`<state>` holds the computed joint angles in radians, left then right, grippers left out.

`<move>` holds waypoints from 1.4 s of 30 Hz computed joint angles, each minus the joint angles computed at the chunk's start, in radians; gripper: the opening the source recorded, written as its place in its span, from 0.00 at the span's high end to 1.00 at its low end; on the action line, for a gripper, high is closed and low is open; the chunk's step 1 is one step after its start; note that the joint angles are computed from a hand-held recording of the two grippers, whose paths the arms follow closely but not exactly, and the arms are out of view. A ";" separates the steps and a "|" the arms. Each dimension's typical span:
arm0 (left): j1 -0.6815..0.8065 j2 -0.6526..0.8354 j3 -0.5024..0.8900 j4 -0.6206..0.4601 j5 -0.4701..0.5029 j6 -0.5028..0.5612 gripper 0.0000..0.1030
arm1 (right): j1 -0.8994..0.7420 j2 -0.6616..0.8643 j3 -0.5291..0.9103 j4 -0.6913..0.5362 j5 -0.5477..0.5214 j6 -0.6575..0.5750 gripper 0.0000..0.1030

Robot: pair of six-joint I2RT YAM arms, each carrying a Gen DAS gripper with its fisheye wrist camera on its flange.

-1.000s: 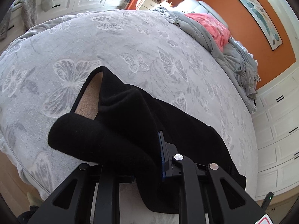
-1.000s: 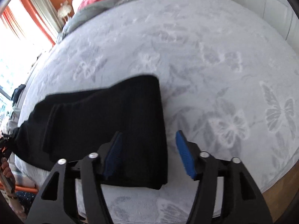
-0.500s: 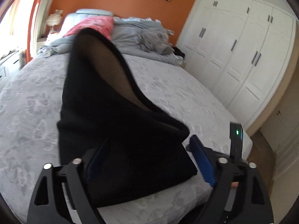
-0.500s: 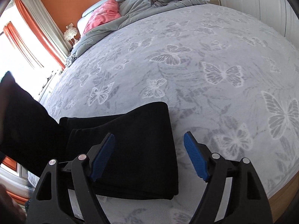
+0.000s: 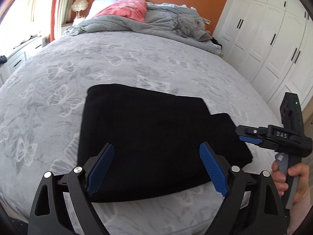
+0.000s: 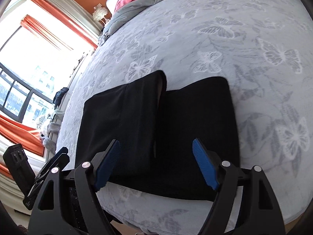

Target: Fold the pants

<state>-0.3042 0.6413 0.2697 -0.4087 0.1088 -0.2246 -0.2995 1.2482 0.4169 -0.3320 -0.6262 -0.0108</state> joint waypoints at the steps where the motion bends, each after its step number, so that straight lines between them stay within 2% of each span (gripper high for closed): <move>1: -0.002 0.004 -0.003 0.000 -0.036 0.015 0.16 | 0.052 0.020 0.002 0.026 0.023 0.033 0.28; 3: -0.001 -0.006 -0.014 -0.006 -0.087 0.043 0.16 | 0.161 0.051 0.005 0.077 0.080 0.094 0.28; 6: 0.031 -0.009 -0.024 -0.021 -0.080 0.083 0.16 | 0.329 0.123 0.021 0.150 0.181 0.195 0.25; 7: 0.047 -0.012 -0.027 -0.026 -0.062 0.094 0.16 | 0.388 0.140 0.025 0.172 0.246 0.234 0.22; 9: 0.059 -0.029 -0.031 -0.048 -0.057 0.097 0.16 | 0.496 0.152 0.026 0.213 0.374 0.288 0.22; 10: 0.060 -0.032 -0.033 -0.054 -0.061 0.103 0.16 | 0.527 0.157 0.025 0.234 0.407 0.304 0.25; 12: 0.070 -0.037 -0.036 -0.069 -0.063 0.110 0.16 | 0.567 0.162 0.020 0.259 0.458 0.321 0.47; 13: 0.083 -0.043 -0.038 -0.078 -0.050 0.116 0.16 | 0.572 0.159 0.013 0.274 0.448 0.322 0.62; 14: 0.099 -0.047 -0.040 -0.085 -0.039 0.124 0.16 | 0.576 0.149 0.006 0.283 0.437 0.330 0.65; 17: 0.115 -0.059 -0.048 -0.096 -0.039 0.133 0.16 | 0.647 0.066 -0.016 0.270 0.527 0.335 0.70; 20: 0.162 -0.059 -0.047 -0.109 -0.016 0.158 0.16 | 0.600 -0.189 -0.016 0.131 0.499 0.320 0.70; 22: 0.251 -0.080 -0.039 -0.134 0.069 0.200 0.16 | 0.512 -0.357 0.020 -0.020 0.465 0.277 0.70; 24: 0.345 -0.074 -0.023 -0.156 0.167 0.245 0.16 | 0.432 -0.459 0.051 -0.146 0.499 0.198 0.70; 26: 0.408 -0.046 -0.010 -0.159 0.230 0.263 0.16 | 0.341 -0.433 0.042 -0.195 0.531 0.100 0.63; 28: 0.428 -0.001 -0.006 -0.138 0.264 0.260 0.16 | 0.221 -0.254 -0.004 -0.130 0.525 -0.006 0.58; 29: 0.426 0.034 -0.004 -0.121 0.274 0.253 0.16 | 0.177 -0.177 -0.032 -0.083 0.561 -0.034 0.57; 30: 0.426 0.073 0.000 -0.102 0.288 0.244 0.16 | 0.111 -0.151 -0.052 -0.052 0.534 -0.061 0.57; 31: 0.429 0.107 0.004 -0.083 0.306 0.231 0.16 | 0.000 -0.175 -0.070 -0.056 0.413 -0.108 0.55; 33: 0.456 0.157 0.008 -0.050 0.362 0.212 0.16 | -0.169 -0.200 -0.066 -0.083 0.253 -0.151 0.42; 34: 0.469 0.191 0.010 -0.030 0.389 0.204 0.16 | -0.211 -0.199 -0.058 -0.087 0.223 -0.154 0.29; 35: 0.487 0.240 0.016 -0.005 0.424 0.200 0.16 | -0.226 -0.196 -0.053 -0.094 0.213 -0.156 0.26; 37: 0.497 0.365 0.033 0.062 0.493 0.164 0.16 | -0.219 -0.093 -0.011 -0.062 0.221 -0.145 0.24; 39: 0.468 0.496 0.054 0.145 0.540 0.111 0.16 | -0.248 0.037 0.028 -0.067 0.143 -0.149 0.19; 40: 0.433 0.557 0.064 0.193 0.537 0.076 0.14 | -0.265 0.129 0.059 -0.084 0.095 -0.146 0.19; 42: 0.345 0.649 0.069 0.307 0.458 -0.006 0.16 | -0.250 0.249 0.113 -0.113 0.014 -0.137 0.19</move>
<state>0.0412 1.2903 0.3386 -0.1020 0.5665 -0.2306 -0.5498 1.4971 0.5296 -0.4454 -0.6117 -0.1478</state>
